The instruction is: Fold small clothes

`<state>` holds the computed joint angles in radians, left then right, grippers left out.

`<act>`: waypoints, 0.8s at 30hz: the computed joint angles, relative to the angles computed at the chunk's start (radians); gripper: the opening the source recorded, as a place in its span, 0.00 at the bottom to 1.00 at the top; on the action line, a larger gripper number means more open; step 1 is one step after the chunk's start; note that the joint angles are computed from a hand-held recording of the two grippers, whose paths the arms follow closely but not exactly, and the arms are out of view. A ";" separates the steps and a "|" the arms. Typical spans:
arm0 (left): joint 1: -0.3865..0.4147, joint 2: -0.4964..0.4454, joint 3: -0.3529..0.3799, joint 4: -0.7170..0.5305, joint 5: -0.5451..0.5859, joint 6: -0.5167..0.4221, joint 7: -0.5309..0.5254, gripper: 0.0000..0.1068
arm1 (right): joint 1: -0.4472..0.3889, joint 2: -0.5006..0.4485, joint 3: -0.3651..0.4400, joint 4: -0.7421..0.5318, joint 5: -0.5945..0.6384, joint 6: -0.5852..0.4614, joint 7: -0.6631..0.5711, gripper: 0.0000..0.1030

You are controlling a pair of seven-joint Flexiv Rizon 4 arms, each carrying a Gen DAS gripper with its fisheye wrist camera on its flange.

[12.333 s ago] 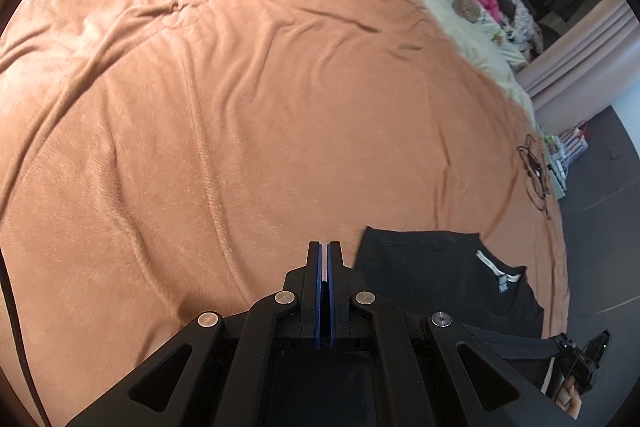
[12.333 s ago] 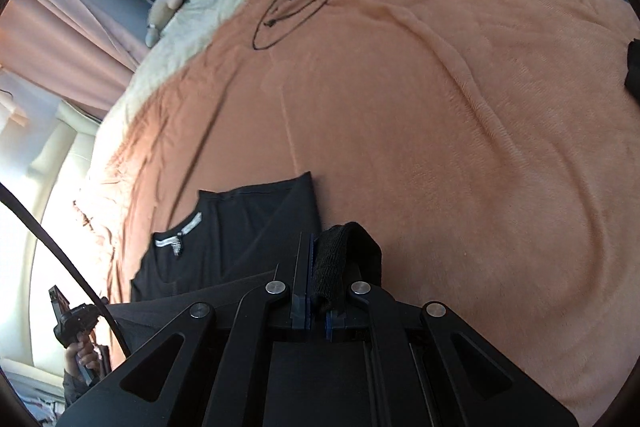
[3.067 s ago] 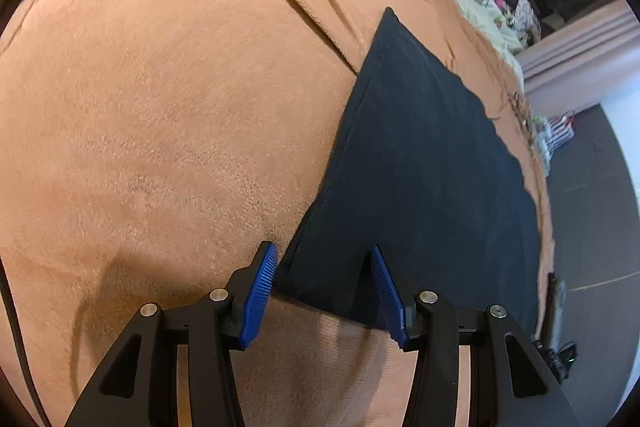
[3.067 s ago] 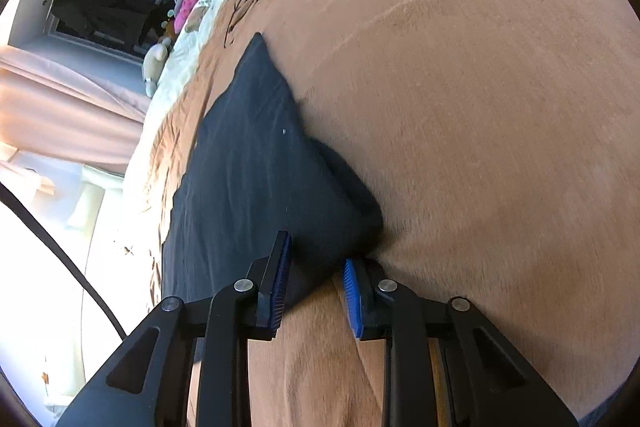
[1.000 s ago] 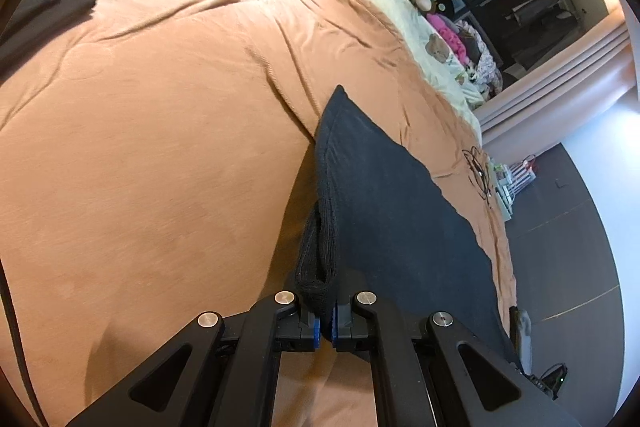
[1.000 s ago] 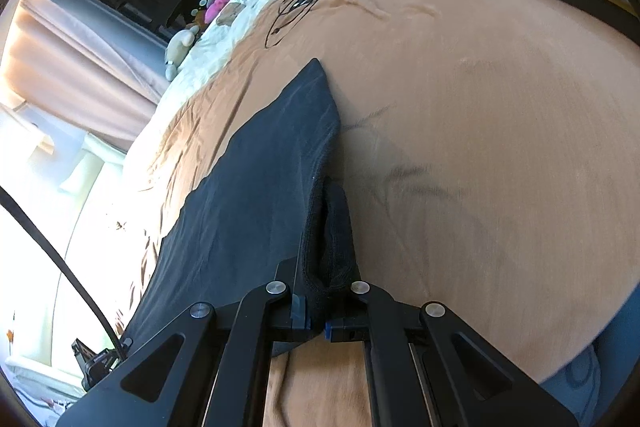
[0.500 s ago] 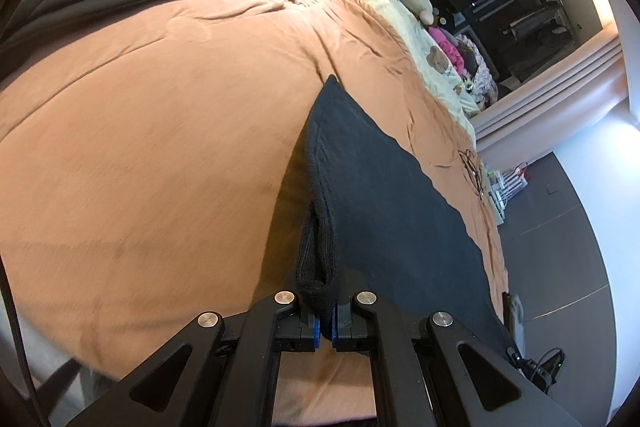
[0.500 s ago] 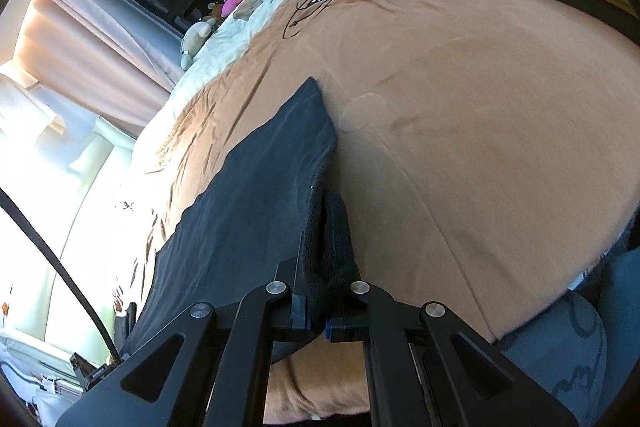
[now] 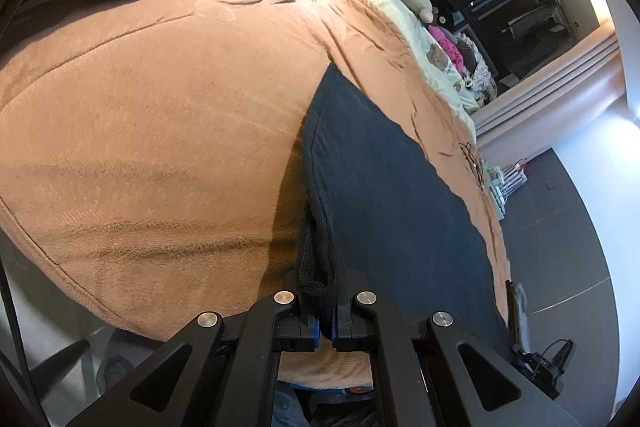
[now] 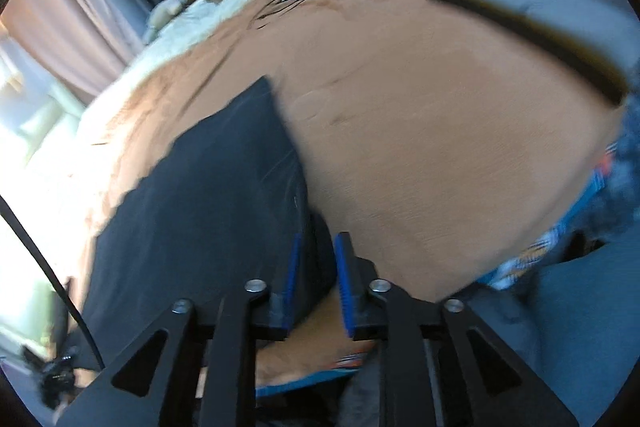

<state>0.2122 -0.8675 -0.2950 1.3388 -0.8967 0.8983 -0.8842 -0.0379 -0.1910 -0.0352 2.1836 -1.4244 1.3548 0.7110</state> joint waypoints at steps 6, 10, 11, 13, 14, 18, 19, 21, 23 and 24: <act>0.004 -0.014 -0.003 -0.001 0.000 -0.002 0.002 0.03 | 0.084 0.001 0.039 -0.065 0.156 -0.123 -0.183 0.30; 0.004 -0.014 -0.014 0.009 -0.011 0.018 0.028 0.03 | 0.149 -0.078 0.033 -0.163 0.205 -0.107 -0.292 0.30; 0.004 -0.015 -0.016 0.011 -0.013 0.020 0.032 0.04 | 0.171 -0.102 0.033 -0.195 0.231 -0.116 -0.332 0.30; 0.008 -0.016 -0.022 0.018 -0.025 0.024 0.040 0.04 | 0.208 -0.141 0.026 -0.242 0.277 -0.119 -0.393 0.30; 0.012 -0.018 -0.027 0.021 -0.036 0.024 0.040 0.04 | 0.227 -0.162 0.021 -0.268 0.293 -0.122 -0.417 0.30; 0.018 -0.029 -0.030 0.018 -0.057 0.010 0.026 0.04 | 0.298 -0.225 -0.003 -0.351 0.365 -0.161 -0.505 0.30; 0.018 -0.030 -0.030 0.017 -0.059 0.007 0.023 0.05 | 0.314 -0.237 -0.009 -0.365 0.381 -0.169 -0.519 0.30; 0.020 -0.032 -0.032 0.017 -0.067 0.005 0.023 0.05 | 0.336 -0.273 -0.013 -0.404 0.429 -0.170 -0.571 0.29; 0.017 -0.033 -0.028 0.017 -0.068 0.004 0.016 0.05 | 0.338 -0.293 -0.012 -0.419 0.487 -0.155 -0.634 0.30; 0.016 -0.034 -0.027 0.016 -0.068 0.003 0.014 0.05 | 0.337 -0.303 -0.005 -0.431 0.525 -0.153 -0.671 0.30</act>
<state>0.2285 -0.9019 -0.3223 1.3552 -0.9648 0.9014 -0.8697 0.2996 -0.4943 -0.0398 1.7526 -0.8995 1.2022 0.0396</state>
